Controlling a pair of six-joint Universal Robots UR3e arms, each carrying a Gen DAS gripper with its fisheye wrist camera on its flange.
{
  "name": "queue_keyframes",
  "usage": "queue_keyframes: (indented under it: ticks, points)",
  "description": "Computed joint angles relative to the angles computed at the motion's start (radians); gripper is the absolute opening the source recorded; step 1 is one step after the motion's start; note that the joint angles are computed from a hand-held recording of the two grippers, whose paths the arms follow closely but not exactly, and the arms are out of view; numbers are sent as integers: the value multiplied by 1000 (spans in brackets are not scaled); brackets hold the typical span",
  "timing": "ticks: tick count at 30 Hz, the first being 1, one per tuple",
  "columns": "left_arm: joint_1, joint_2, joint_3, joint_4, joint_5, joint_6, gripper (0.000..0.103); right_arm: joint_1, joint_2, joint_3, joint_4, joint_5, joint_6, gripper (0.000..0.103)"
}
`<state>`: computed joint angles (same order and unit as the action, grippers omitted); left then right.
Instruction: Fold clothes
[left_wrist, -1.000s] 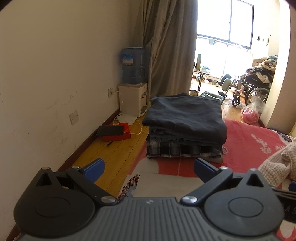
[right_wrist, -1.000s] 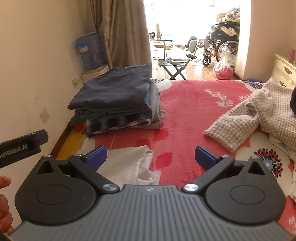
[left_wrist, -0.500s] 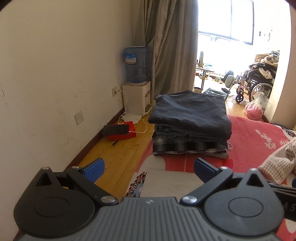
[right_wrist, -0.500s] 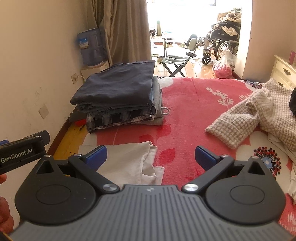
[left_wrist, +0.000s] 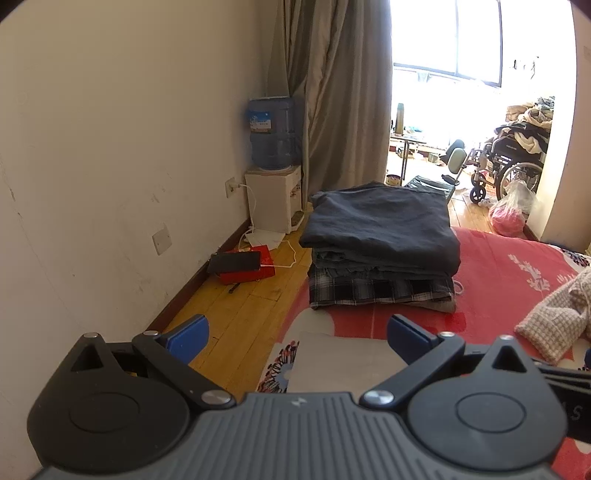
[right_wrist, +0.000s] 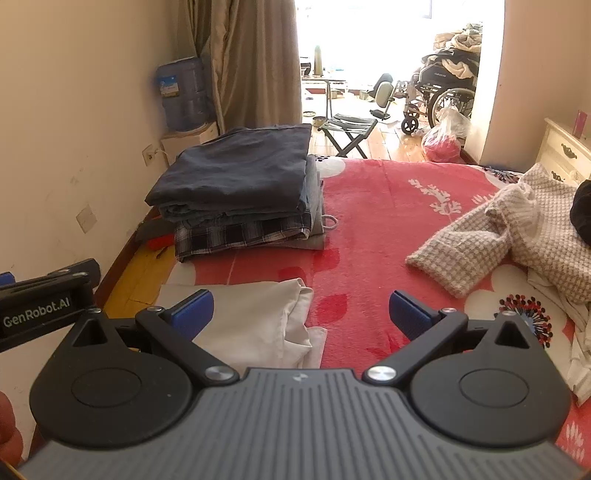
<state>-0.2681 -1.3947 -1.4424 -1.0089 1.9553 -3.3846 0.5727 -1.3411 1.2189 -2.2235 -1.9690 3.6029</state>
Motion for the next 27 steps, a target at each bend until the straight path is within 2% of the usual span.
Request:
queue_keyframes:
  ticks: [15,27]
  points:
    - [19,34,-10,-11,0,8,103,36,20,-25,4,-49,3,102]
    - [19,27,-11,-2,5,19,103,38,26,-30,11,-46,11,102]
